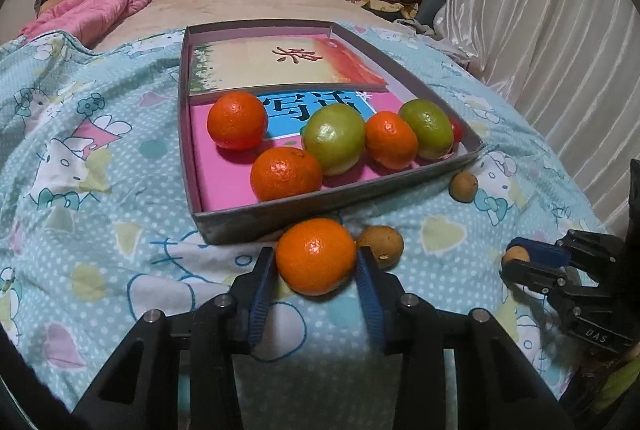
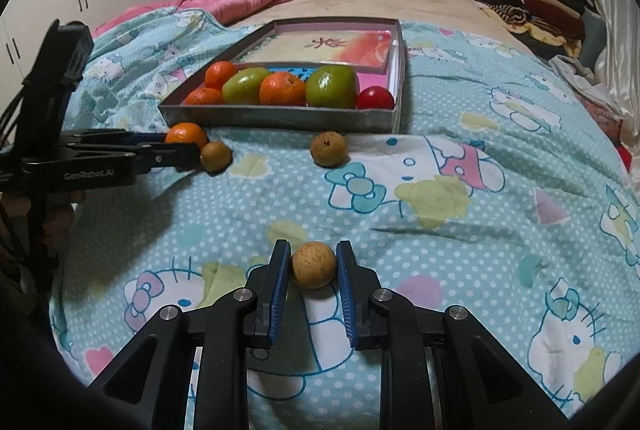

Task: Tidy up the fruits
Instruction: 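Carry the brown fruit with the right gripper while the left carries the mandarin over the tray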

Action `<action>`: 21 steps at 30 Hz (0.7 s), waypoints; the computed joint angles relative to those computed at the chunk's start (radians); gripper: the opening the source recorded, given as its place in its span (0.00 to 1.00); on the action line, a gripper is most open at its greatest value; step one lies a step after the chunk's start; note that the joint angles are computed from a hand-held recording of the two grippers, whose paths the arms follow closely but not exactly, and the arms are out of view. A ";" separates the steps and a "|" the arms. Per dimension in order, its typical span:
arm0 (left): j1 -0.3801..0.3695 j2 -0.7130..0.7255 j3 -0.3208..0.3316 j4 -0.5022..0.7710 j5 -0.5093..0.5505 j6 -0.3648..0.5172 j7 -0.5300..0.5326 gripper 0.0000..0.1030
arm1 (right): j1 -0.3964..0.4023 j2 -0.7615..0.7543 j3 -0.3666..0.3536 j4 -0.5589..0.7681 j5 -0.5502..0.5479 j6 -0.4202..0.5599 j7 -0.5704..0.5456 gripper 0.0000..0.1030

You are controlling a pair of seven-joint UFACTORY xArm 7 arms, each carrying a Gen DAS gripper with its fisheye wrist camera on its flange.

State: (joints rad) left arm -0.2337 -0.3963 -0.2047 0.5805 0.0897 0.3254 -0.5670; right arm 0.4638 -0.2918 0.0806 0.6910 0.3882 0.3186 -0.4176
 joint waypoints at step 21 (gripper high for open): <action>0.069 -0.212 -0.014 -0.050 -0.012 0.059 -0.065 0.39 | 0.072 -0.008 -0.052 0.047 0.144 -0.053 -0.110 0.23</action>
State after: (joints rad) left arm -0.1643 -0.6087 -0.2184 0.5309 0.0772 0.3848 -0.6316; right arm 0.5361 -0.2998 0.0283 0.7376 0.5324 0.2653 -0.5271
